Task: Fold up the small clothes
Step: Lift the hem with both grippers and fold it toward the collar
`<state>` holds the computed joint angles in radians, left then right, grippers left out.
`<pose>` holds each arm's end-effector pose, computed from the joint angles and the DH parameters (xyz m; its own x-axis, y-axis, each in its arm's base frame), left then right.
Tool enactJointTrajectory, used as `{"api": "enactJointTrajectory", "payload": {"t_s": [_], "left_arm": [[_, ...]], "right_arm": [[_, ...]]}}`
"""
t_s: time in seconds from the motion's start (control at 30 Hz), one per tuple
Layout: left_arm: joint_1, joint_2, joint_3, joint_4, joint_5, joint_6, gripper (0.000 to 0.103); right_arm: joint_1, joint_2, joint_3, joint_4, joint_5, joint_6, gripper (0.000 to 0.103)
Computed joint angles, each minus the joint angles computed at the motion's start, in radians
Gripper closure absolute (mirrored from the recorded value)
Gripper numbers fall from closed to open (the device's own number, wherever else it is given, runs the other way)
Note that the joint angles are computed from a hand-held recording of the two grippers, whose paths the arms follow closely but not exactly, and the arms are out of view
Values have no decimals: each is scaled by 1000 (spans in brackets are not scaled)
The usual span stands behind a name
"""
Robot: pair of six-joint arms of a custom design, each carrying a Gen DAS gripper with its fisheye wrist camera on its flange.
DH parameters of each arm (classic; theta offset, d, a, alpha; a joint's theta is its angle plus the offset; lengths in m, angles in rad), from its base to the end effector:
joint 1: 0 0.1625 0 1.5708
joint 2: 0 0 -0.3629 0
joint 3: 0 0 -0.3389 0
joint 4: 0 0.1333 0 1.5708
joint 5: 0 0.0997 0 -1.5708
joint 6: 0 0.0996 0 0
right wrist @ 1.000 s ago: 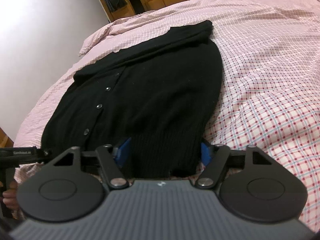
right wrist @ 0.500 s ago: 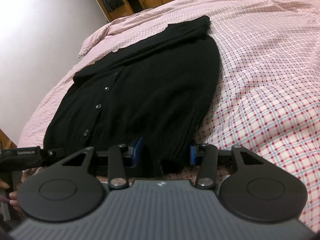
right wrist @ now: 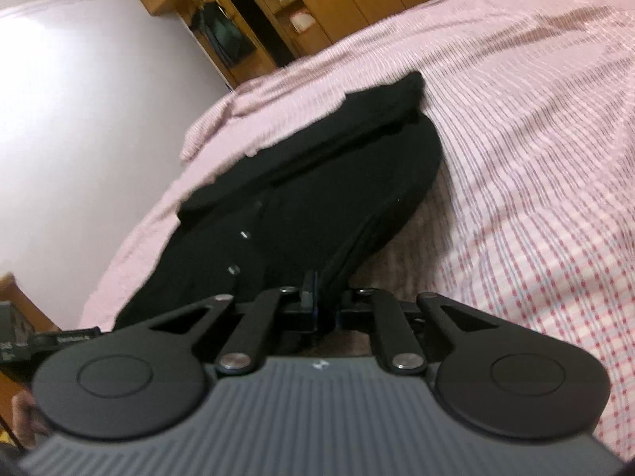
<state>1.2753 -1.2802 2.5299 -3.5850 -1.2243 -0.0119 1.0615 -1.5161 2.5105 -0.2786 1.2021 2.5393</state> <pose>0.0586 -0.3813 0.1900 -0.9707 0.0408 -0.2368 0.1986 0.6910 -0.6950 0.0457 -0.2652 0.1045 -0.9616 -0.1455 0.2326 -0.2729 0.5953 -0.7558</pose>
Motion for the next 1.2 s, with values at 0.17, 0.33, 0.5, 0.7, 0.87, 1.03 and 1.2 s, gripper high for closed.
{"api": "enactJointTrajectory", "payload": {"t_s": [0.17,0.33,0.5,0.7,0.87,1.03,1.2], "left_arm": [[-25,-21,-29,-11,-26,9,93],[-49,-21,-78,-26,-24,21,94],[-64,13,-171,-31,-24,8,94],[-89,100,-340,-17,-4,48,94],[-93,195,-514,19,27,107,94],[-66,311,-714,60,42,138,94],[-25,453,-953,155,79,176,94]], "right_arm": [[34,-15,-32,15,-40,60,95],[114,-18,-80,-7,-31,134,95],[214,17,-159,-45,6,199,95],[313,91,-295,-68,52,257,95],[369,188,-442,-68,96,288,95],[415,305,-599,-64,162,314,95],[447,445,-764,-56,240,297,95]]}}
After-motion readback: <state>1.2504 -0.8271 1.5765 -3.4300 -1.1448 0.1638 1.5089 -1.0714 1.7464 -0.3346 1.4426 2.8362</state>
